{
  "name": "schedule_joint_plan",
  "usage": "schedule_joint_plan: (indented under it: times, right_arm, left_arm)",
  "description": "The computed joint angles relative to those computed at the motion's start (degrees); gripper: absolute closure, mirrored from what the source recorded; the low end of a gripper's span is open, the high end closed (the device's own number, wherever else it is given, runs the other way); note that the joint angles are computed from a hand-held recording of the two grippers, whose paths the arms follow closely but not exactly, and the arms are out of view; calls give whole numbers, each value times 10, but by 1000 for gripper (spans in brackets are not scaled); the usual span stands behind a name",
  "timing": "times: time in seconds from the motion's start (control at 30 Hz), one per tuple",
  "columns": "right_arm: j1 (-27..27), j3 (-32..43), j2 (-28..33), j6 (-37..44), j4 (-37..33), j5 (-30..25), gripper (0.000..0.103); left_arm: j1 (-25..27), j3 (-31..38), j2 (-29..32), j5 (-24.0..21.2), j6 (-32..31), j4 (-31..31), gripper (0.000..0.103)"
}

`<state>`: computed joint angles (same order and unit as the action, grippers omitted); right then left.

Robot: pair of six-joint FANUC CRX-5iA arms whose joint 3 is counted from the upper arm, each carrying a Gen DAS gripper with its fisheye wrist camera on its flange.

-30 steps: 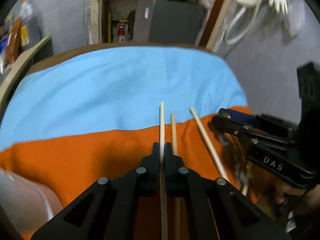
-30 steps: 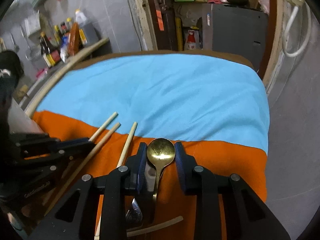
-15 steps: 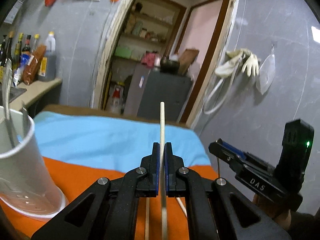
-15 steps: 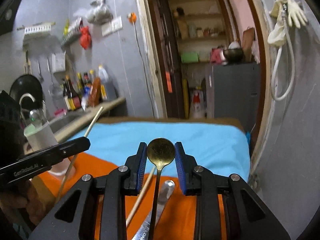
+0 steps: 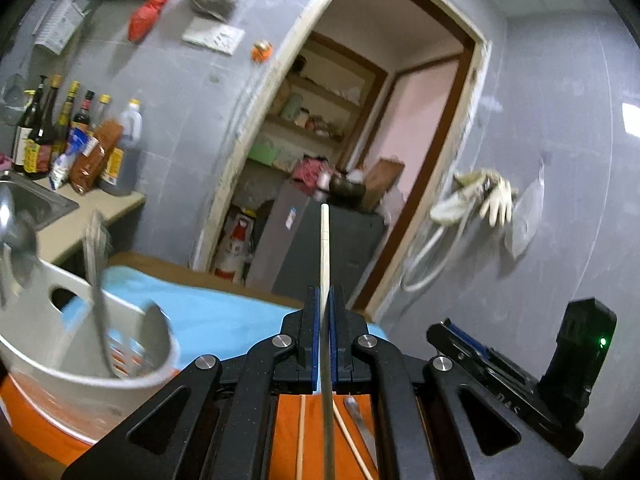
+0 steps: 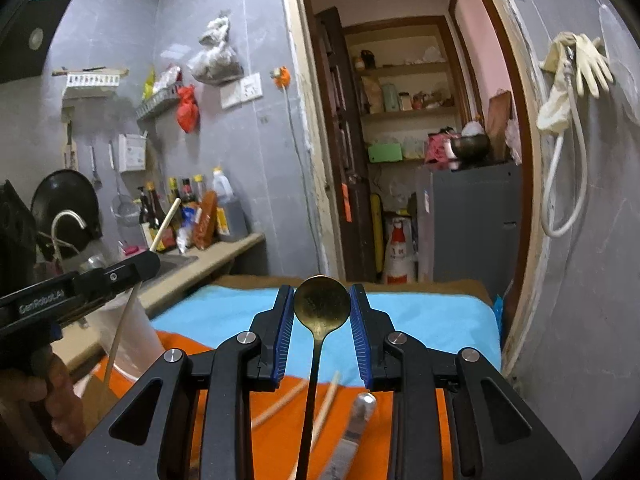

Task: Organize utensils
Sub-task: 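Lift the chopstick in the left tool and gold spoon in the right tool toward the caddy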

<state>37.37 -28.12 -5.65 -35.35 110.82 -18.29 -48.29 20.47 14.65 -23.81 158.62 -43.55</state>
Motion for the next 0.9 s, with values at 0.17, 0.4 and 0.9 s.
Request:
schedule_joint_plan:
  times: [0.17, 0.4, 0.9]
  right_arm:
    - [-10, 38, 9, -82, 89, 20, 78]
    - [12, 110, 51, -163, 175, -6, 78]
    - [76, 262, 216, -230, 239, -132, 77]
  left_arm:
    - [10, -22, -42, 0, 69, -52, 101]
    - [21, -60, -106, -26, 148, -133, 101]
    - [62, -140, -164, -47, 391, -359, 101]
